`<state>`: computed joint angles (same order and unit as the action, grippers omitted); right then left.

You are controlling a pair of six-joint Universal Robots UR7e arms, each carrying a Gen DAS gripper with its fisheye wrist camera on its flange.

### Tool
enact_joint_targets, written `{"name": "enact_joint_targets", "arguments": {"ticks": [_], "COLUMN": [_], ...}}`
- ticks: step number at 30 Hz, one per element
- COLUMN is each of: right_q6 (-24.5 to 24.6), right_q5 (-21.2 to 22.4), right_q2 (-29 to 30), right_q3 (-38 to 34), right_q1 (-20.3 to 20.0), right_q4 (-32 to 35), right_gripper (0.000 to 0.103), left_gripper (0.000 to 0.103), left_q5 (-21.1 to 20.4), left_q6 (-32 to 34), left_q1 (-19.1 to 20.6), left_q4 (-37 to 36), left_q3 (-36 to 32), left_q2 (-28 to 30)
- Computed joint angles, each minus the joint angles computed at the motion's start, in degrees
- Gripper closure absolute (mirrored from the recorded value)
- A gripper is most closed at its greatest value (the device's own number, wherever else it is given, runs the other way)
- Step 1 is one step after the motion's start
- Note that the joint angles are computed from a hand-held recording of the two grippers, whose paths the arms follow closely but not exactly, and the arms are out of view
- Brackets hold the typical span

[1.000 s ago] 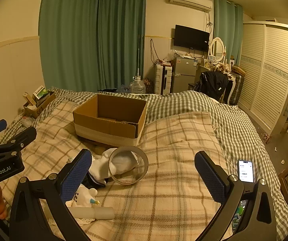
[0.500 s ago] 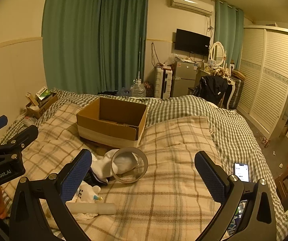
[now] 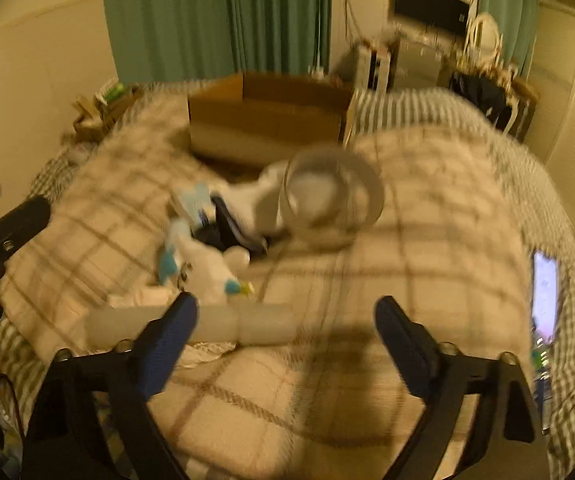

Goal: Organize objects
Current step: 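Grasp the white plastic tube with the right tool while the left tool grasps the white lace cloth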

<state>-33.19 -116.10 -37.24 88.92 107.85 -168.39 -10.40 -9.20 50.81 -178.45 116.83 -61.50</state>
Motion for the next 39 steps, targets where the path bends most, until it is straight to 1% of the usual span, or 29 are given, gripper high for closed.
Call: {"name": "enact_joint_targets", "arguments": {"ticks": [2, 4, 5, 6, 7, 9, 13, 18, 21, 23, 26, 29, 30, 33, 34, 35, 36, 37, 38, 39], "right_q6": [1.3, 1.6, 1.7, 1.9, 2.3, 2.8, 2.1, -0.2, -0.1, -0.2, -0.9, -2.1, -2.2, -1.8, -1.7, -1.7, -1.7, -1.7, -1.8, -1.9], "right_q5": [0.9, 1.7, 2.4, 3.0, 3.9, 4.0, 3.7, 4.8, 6.6, 7.0, 7.3, 5.5, 5.0, 4.1, 3.9, 3.7, 3.8, 4.0, 4.1, 4.2], "right_q2": [0.3, 0.3, 0.3, 0.2, -0.1, -0.3, -0.9, -2.7, -4.1, -5.1, -6.7, -7.2, -7.3, -7.4, -7.4, -7.3, -7.2, -7.3, -7.2, -7.2], "right_q3": [-0.6, -0.9, -1.1, -1.4, -1.7, -1.9, -0.8, 1.2, 1.4, 1.8, 2.3, 2.2, 2.0, 1.5, 1.3, 1.3, 1.4, 1.5, 1.6, 1.6], "right_q1": [-0.6, -0.9, -1.0, -1.2, -1.4, -1.5, -1.1, -0.4, -0.5, -0.4, -0.3, 0.1, 0.1, -0.3, -0.4, -0.5, -0.6, -0.8, -0.9, -0.9], "right_q4": [2.0, 3.6, 4.9, 6.4, 8.8, 10.9, 9.2, 5.2, 5.0, 3.6, 0.9, -3.1, -3.7, -4.5, -4.5, -4.5, -4.4, -4.3, -4.2, -4.2], "right_gripper": [0.017, 0.026, 0.035, 0.042, 0.055, 0.057, 0.069, 0.071, 0.071, 0.071, 0.071, 0.071, 0.071, 0.071, 0.071, 0.071, 0.071, 0.071, 0.071, 0.071], "left_gripper": [0.0, 0.0, 0.0, 0.0, 0.0, 0.0, 0.0, 0.0, 0.0, 0.0, 0.0, 0.0, 0.0, 0.001, 0.003, 0.011, 0.023, 0.03, 0.043, 0.056], "left_q5": [-0.8, -2.0, -2.1, -2.3, -2.4, -2.5, -2.6, -3.6, -3.9, -5.0, -7.3, -9.8, -11.6, -14.7, -16.4, -17.5, -18.8, -20.0, -22.8, -24.8], "left_q6": [-1.9, -2.2, -2.1, -1.7, -1.2, -0.4, -1.2, -2.9, -2.7, -2.4, -2.2, -1.2, 0.5, 1.6, 1.9, 1.3, 0.6, 0.3, 0.8, 1.5], "left_q1": [0.5, 1.0, 1.1, 1.2, 1.2, 1.2, 1.3, 1.5, 1.4, 1.3, 1.5, 1.5, 1.7, 2.4, 2.9, 3.2, 3.6, 3.9, 4.4, 4.7], "left_q4": [1.7, 1.6, 1.3, 0.9, 0.5, 0.0, 1.7, 3.8, 4.5, 4.5, 5.1, 5.5, 4.3, 6.1, 7.2, 9.4, 12.3, 13.6, 14.5, 14.6], "left_q3": [0.6, 0.7, 0.7, 0.6, 0.6, 0.6, 0.6, 0.4, 0.1, -0.1, -0.6, -1.6, -2.0, -3.4, -4.0, -4.7, -5.3, -5.5, -5.7, -5.7], "left_q2": [-0.6, -0.8, -0.7, -0.5, -0.3, 0.0, -0.3, -0.6, -0.2, 0.1, 0.7, 1.7, 2.4, 3.8, 4.2, 4.5, 4.6, 4.5, 4.1, 3.8]}}
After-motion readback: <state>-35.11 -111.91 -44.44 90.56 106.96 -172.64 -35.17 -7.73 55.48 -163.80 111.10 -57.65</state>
